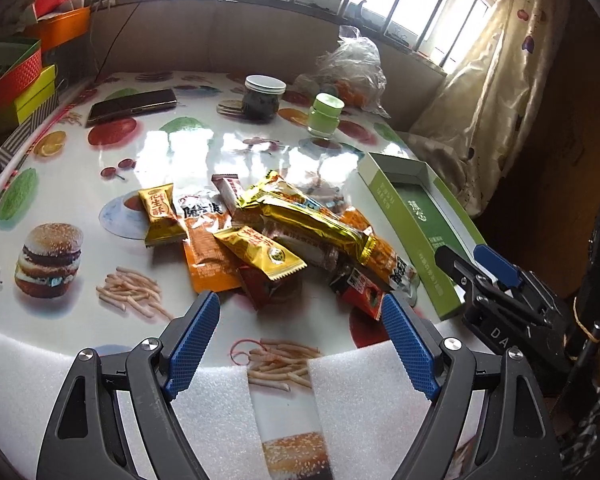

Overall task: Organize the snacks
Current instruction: 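Move both grippers forward over the snack pile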

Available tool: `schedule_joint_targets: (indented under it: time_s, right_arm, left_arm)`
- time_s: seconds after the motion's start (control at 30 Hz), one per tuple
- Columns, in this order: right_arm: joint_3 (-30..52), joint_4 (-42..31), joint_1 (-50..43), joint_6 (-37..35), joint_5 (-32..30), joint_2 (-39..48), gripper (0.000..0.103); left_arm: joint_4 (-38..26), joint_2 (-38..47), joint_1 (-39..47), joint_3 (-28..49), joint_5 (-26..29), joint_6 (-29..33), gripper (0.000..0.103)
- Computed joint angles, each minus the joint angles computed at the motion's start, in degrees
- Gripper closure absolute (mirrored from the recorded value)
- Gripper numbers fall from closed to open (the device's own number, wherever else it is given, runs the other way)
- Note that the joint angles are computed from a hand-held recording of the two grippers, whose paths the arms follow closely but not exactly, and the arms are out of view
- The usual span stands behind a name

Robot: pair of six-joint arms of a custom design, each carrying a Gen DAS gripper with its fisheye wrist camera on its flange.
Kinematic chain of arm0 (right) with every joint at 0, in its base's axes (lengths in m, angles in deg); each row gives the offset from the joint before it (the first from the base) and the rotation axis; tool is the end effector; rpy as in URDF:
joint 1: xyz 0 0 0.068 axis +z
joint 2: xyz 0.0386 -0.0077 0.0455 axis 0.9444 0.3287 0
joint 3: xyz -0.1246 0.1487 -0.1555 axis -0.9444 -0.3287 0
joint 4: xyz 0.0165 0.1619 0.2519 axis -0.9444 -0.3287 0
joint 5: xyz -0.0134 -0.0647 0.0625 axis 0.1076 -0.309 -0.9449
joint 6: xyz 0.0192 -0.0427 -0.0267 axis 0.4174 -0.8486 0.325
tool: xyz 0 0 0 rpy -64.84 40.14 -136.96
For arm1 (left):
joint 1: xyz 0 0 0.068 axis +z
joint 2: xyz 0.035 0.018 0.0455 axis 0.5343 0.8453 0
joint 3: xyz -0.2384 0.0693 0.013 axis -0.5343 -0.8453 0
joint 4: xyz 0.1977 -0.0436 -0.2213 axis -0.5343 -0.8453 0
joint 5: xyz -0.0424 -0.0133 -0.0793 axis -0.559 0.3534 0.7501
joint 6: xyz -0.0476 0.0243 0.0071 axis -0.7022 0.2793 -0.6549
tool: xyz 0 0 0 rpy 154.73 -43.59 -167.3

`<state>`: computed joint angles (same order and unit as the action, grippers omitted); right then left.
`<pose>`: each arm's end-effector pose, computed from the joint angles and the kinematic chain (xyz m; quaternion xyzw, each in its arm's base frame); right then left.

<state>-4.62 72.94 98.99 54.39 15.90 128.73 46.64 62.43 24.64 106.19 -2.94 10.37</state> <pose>0.3364 0.1737 0.2146 -0.1133 0.9016 0.0635 0.4126 0.2816 -0.0410 0.2212 -0.0910 0.9290 -0.1274 0.3354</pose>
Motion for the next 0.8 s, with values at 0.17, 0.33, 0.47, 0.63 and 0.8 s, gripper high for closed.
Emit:
schedule_joint_targets:
  time_s: [0.17,0.33,0.47,0.63,0.8]
  right_arm:
    - [5.97,-0.35,0.51,-3.42,-3.29,6.23,0.04]
    - [12.96,-2.36,0.32,-5.44,-7.35,12.93,0.04]
    - [17.8,-4.65,0.87,-8.3,-8.39,17.42,0.043]
    - [21.6,-6.66,0.75,-11.06,-12.64,21.32,0.047]
    - [26.55,-9.4,0.58,-14.1,-15.46,25.24,0.052]
  left_arm:
    - [-0.5,6.97,5.27,4.26,0.14,-2.07,0.02]
    - [-0.13,11.8,7.31,7.1,1.28,-3.05,0.023]
    - [-0.35,15.81,7.89,9.33,4.13,-4.0,0.033]
    - [-0.2,18.74,7.41,10.96,4.44,-4.57,0.035]
    - [-0.49,22.27,7.58,12.91,4.98,-4.42,0.043]
